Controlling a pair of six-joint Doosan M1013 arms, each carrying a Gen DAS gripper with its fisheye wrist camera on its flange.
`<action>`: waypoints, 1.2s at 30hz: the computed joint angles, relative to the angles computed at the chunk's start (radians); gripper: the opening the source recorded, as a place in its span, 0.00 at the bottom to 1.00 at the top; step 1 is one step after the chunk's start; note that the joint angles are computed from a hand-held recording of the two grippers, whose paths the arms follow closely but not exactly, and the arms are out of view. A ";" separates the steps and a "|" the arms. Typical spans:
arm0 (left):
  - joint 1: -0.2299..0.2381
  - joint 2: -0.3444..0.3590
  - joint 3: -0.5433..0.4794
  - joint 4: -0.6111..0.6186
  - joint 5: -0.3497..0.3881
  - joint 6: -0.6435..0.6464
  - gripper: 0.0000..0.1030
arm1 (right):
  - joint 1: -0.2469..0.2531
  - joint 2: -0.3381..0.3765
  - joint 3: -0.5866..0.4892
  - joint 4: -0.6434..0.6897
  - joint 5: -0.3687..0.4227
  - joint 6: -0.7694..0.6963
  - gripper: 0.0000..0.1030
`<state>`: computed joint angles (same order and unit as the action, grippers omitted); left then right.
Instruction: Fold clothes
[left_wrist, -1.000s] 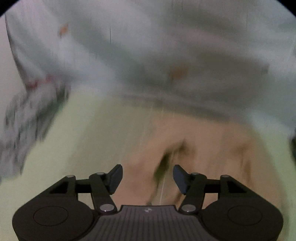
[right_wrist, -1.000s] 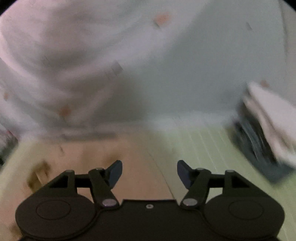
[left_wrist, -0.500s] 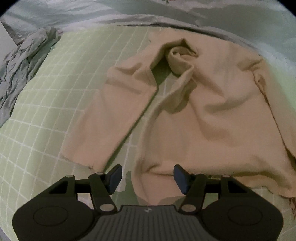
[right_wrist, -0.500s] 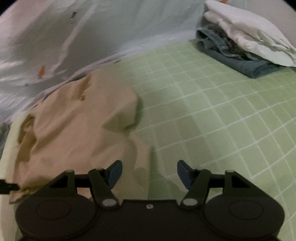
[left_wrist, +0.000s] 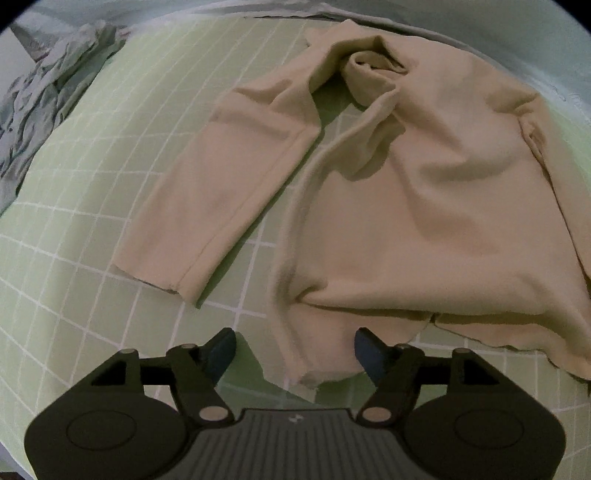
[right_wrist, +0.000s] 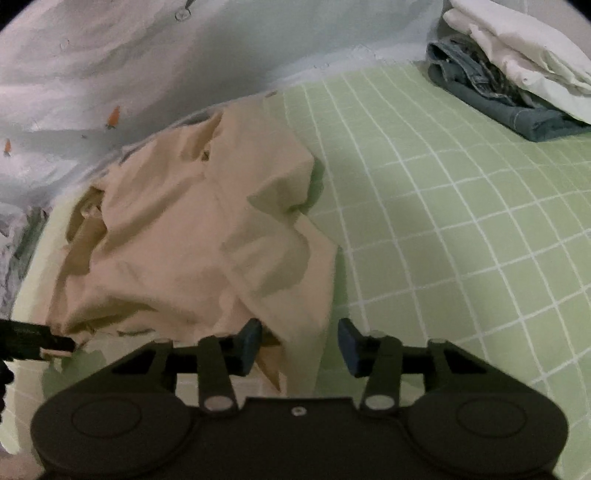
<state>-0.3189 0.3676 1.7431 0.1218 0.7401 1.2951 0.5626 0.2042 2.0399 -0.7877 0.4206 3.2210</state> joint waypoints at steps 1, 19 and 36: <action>-0.001 0.000 0.000 0.003 0.002 -0.003 0.72 | -0.001 0.002 -0.003 0.032 0.007 -0.033 0.46; -0.005 -0.002 0.002 0.030 0.021 -0.058 0.87 | 0.057 0.019 -0.056 -0.538 0.663 0.058 0.08; 0.055 -0.031 0.024 -0.201 -0.080 0.159 0.65 | -0.010 0.030 -0.022 -0.074 -0.046 0.097 0.52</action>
<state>-0.2638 0.3369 1.7670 -0.0796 0.6604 1.4539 0.5527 0.2345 2.0175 -0.8619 0.3744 3.3175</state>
